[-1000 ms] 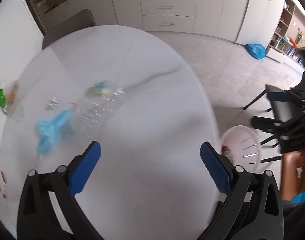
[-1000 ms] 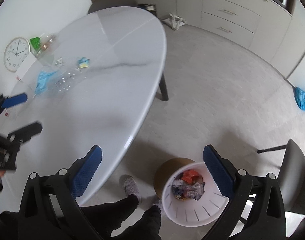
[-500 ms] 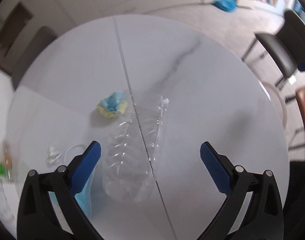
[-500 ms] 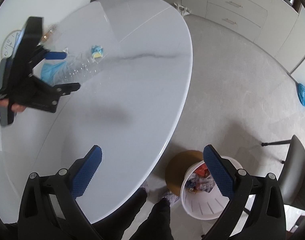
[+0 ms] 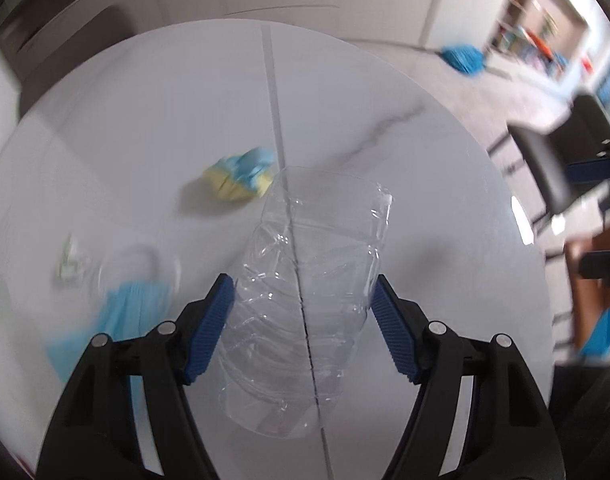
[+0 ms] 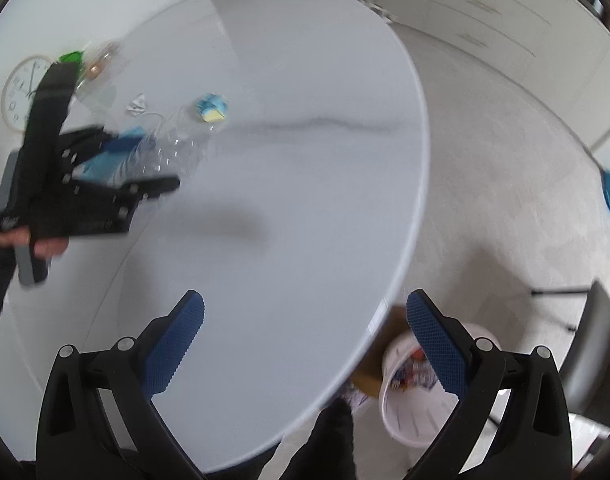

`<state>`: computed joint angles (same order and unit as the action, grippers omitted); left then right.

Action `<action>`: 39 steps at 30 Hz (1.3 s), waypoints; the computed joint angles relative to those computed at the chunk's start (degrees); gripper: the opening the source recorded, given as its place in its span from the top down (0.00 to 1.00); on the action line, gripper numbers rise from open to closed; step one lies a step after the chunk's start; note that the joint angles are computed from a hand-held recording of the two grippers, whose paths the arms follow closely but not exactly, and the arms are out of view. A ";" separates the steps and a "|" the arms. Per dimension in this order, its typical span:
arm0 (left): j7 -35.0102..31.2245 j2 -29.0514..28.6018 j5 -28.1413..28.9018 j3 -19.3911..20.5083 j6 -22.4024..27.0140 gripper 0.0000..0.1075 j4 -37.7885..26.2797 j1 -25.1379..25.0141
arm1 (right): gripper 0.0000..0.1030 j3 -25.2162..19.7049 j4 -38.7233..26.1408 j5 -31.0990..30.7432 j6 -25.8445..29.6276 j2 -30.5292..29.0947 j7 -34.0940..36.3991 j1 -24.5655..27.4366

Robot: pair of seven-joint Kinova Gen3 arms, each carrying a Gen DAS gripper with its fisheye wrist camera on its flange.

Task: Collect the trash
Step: 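Grasp the clear plastic bottle with the left gripper while the right gripper grasps yellow-blue paper, then carry bottle and yellow-blue paper over the white bin and open both grippers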

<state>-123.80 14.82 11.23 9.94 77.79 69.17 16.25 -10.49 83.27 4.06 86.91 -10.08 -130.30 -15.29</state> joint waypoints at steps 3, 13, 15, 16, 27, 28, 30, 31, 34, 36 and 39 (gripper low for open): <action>3.37 -2.51 4.37 -1.44 -0.36 0.37 2.63 -3.15 | 0.03 1.36 -2.06 -0.01 -3.49 4.17 5.35 -0.34; 11.35 -10.87 8.87 -6.57 0.75 0.40 9.67 -11.39 | 0.13 4.36 -13.26 2.05 -10.83 21.70 12.55 -3.95; 11.76 -11.19 9.22 -6.51 1.07 0.40 10.05 -12.77 | 0.18 5.00 -14.92 2.95 -10.58 23.69 12.64 -4.93; 11.77 -11.36 9.63 -6.75 1.16 0.40 10.36 -13.30 | 0.20 5.26 -15.94 3.24 -10.12 24.77 13.03 -5.29; 9.35 -13.23 12.27 -6.91 1.90 0.40 11.63 -14.76 | 0.65 6.29 -15.10 2.00 -10.90 24.13 13.14 -5.82; 9.95 -13.39 12.09 -6.51 1.14 0.40 12.01 -14.20 | 0.65 6.25 -14.27 1.53 -11.41 23.00 13.32 -5.39; 10.45 -13.73 12.16 -6.28 1.22 0.40 11.85 -13.67 | 0.65 6.00 -12.39 1.32 -12.07 20.45 12.97 -5.11; 10.61 -13.99 12.34 -6.17 1.27 0.40 11.89 -13.38 | 0.65 5.82 -11.20 1.12 -12.44 18.77 12.63 -4.95; 11.59 -14.59 12.19 -5.05 1.74 0.40 11.22 -11.58 | 0.65 5.27 -7.51 0.15 -13.76 13.26 11.57 -3.93; 11.90 -15.02 12.28 -4.31 1.96 0.40 11.11 -10.22 | 0.65 4.60 -4.41 -0.27 -14.51 9.51 10.14 -3.34; 13.22 -15.88 12.28 -2.81 1.83 0.40 10.95 -7.57 | 0.65 3.68 -0.23 -1.39 -13.22 3.16 8.39 -1.87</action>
<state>-110.58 -1.06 23.51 7.13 79.63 80.12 8.68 -6.81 83.05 2.67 73.69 -6.92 -121.91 -17.17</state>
